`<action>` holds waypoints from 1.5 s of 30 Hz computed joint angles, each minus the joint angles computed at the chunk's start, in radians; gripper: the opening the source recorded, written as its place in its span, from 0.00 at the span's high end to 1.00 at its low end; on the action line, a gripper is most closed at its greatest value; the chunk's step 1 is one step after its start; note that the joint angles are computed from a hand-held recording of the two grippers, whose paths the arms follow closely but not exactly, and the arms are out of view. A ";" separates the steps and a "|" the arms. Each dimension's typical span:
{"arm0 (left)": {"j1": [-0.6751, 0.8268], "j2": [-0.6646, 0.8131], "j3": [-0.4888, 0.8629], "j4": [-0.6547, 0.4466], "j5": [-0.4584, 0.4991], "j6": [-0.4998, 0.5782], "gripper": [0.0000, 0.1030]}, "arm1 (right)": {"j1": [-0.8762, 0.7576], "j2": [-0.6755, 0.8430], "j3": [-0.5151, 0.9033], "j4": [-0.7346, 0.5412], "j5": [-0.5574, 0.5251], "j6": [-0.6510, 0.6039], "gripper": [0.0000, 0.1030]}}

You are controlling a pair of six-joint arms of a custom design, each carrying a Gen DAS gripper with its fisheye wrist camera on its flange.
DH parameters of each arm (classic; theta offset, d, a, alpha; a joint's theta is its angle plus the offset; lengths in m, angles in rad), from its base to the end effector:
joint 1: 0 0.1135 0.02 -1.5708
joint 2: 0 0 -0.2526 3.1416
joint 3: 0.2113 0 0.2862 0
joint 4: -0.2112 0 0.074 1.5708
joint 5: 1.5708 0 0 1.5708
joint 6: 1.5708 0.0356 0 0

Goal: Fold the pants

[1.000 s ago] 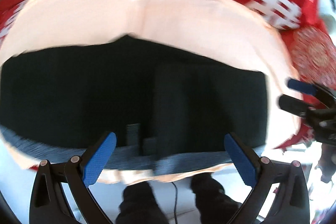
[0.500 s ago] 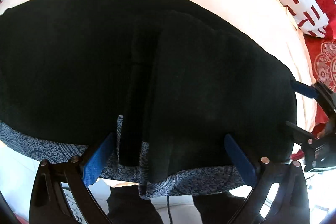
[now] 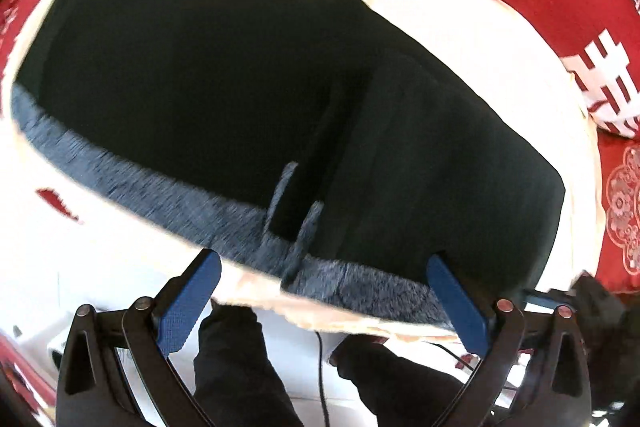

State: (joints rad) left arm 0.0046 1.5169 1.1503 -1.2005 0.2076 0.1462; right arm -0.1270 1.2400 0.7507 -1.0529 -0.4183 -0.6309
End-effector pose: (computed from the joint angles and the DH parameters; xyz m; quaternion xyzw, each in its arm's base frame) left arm 0.2896 -0.0060 0.2126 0.0706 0.9921 -0.1032 0.0097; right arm 0.2163 -0.0130 0.1674 -0.2467 0.9465 0.1877 0.0898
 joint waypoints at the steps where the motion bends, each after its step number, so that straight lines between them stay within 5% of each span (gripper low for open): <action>1: 0.016 -0.026 0.000 -0.016 -0.011 0.000 0.00 | 0.022 0.007 -0.040 0.027 0.001 -0.005 0.06; 5: 0.092 -0.149 0.019 -0.098 -0.045 0.002 0.00 | 0.085 0.065 -0.114 0.160 0.053 0.060 0.06; 11: 0.195 -0.197 0.183 -0.188 -0.042 -0.038 0.00 | -0.024 0.010 0.082 -0.047 -0.015 0.063 0.06; 17: 0.296 -0.190 0.246 -0.248 -0.087 -0.033 0.00 | 0.004 0.061 0.208 -0.064 0.094 0.171 0.05; 24: 0.358 0.059 0.327 -0.192 -0.146 0.160 0.00 | 0.170 0.172 0.117 0.172 0.259 0.369 0.05; 30: 0.366 0.374 0.604 -0.231 -0.127 0.269 0.00 | 0.276 0.344 0.139 0.215 0.430 0.512 0.00; 36: 0.377 0.642 0.856 -0.251 -0.137 0.358 0.00 | 0.334 0.408 0.408 0.068 0.348 0.622 0.00; 40: 0.402 0.719 0.949 -0.275 -0.121 0.406 0.00 | 0.409 0.614 0.695 0.038 0.305 0.585 0.00; 45: 0.453 0.724 0.955 -0.283 -0.073 0.493 0.00 | 0.448 0.989 1.222 -0.066 0.200 0.471 0.00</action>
State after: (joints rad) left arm 0.4575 2.2408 2.1054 -1.4835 0.1349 0.6394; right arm 0.3208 2.2289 1.9729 -1.1193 -0.2184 -0.1603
